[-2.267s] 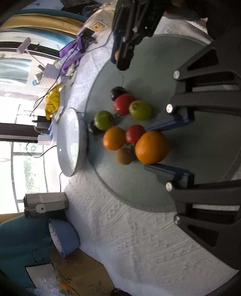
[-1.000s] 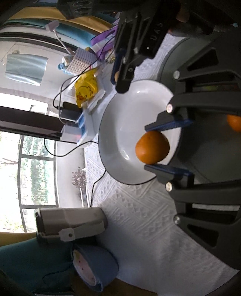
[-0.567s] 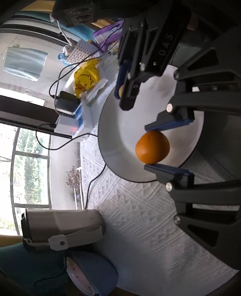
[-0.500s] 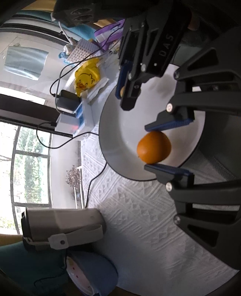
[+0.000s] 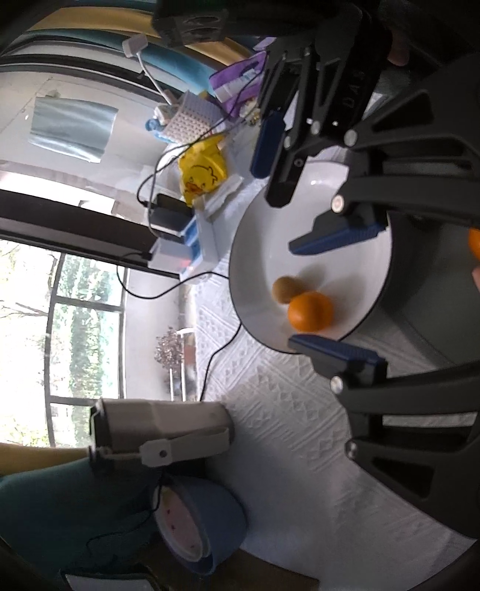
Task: Organize fruits
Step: 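Withdraw both open tools from the bowl back over the mat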
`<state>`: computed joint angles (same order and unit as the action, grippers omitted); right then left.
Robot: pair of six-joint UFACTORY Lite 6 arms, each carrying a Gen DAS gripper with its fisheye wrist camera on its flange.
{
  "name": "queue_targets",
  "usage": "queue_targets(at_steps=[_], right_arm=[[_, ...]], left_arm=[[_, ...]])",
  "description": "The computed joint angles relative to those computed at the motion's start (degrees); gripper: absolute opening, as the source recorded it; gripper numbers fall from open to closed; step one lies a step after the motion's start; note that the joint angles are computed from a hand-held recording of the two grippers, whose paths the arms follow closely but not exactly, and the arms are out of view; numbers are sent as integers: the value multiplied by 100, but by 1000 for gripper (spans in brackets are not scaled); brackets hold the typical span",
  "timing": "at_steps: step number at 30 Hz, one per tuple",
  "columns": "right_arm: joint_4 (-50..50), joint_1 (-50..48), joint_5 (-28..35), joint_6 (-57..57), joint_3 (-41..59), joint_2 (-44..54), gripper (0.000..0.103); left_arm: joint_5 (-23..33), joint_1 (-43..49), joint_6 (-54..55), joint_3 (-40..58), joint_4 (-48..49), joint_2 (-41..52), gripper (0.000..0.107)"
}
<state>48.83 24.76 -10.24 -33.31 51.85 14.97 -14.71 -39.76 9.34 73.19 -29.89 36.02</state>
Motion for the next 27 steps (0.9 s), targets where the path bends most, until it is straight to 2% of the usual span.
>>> queue_targets(at_steps=[7, 9, 10, 11, 17, 27], right_arm=[[1399, 376, -269, -1109, -843, -1006, 43], [1740, 477, -342, -1385, -1052, -1279, 44], [1932, 527, -374, -1541, -1144, -1409, 44], [2135, 588, -415, -1696, -1267, -1576, 43], [3071, 938, -642, -2409, -1867, -2366, 44], [3921, 1557, -975, -2764, -2671, -3192, 44]], left_arm=[[-397, -329, 222, -964, -399, -826, 49], [-491, -427, 196, -1184, -448, -1025, 62], [-555, -465, 108, -1305, -397, -1109, 73], [-632, -527, 24, -1467, -378, -1244, 76], [-916, -925, 333, -2041, -1009, -1708, 76], [-1311, -1773, 604, -2712, -1942, -2055, 76]])
